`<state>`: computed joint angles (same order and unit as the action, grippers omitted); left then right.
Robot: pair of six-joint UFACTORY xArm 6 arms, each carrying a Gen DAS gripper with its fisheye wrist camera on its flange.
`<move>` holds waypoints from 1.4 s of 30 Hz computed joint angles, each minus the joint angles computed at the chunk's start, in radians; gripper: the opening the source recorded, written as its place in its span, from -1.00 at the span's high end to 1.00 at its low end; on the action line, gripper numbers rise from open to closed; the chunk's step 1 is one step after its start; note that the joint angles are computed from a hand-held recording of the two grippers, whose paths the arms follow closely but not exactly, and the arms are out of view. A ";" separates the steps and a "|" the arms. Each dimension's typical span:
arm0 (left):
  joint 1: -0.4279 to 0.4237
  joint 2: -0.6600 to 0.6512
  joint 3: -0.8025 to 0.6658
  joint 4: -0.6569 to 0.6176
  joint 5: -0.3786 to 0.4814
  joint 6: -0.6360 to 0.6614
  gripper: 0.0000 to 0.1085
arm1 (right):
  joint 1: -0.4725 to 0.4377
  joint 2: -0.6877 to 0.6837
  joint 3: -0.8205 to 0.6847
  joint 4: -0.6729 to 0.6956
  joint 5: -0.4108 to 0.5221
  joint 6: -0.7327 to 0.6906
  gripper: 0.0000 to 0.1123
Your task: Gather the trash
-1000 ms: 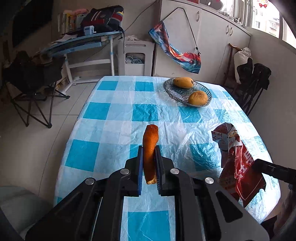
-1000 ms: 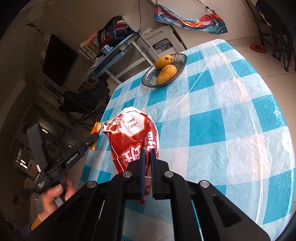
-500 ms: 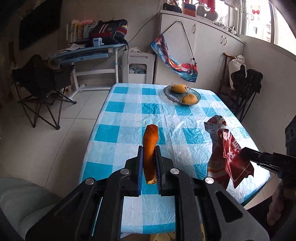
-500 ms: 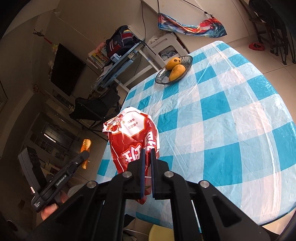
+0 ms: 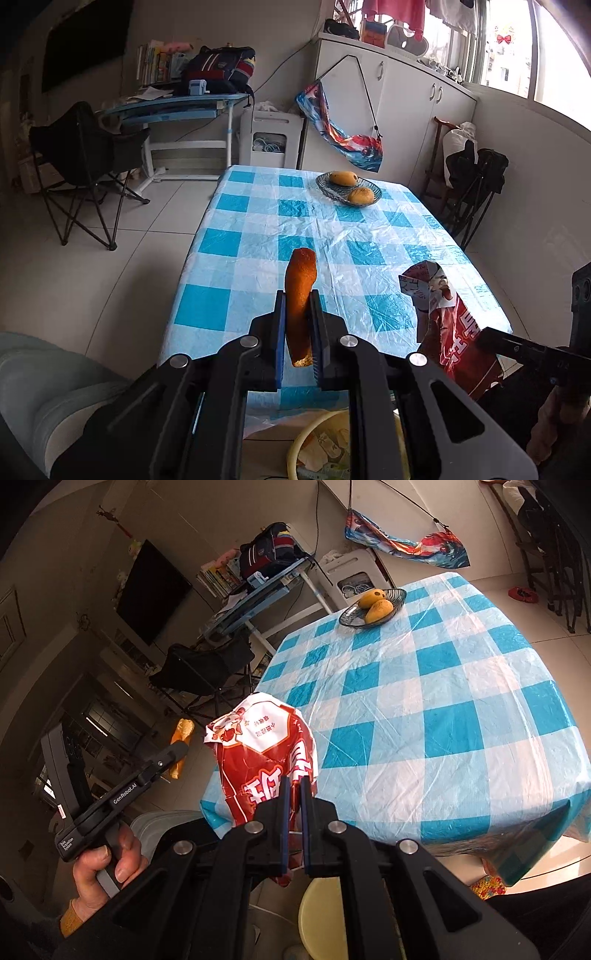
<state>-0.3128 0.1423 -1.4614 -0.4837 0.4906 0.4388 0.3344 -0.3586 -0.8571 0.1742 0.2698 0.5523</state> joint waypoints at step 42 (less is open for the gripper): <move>0.104 -0.306 0.488 0.349 -0.473 -0.259 -0.74 | 0.304 -0.181 -0.015 -1.413 0.619 1.100 -0.48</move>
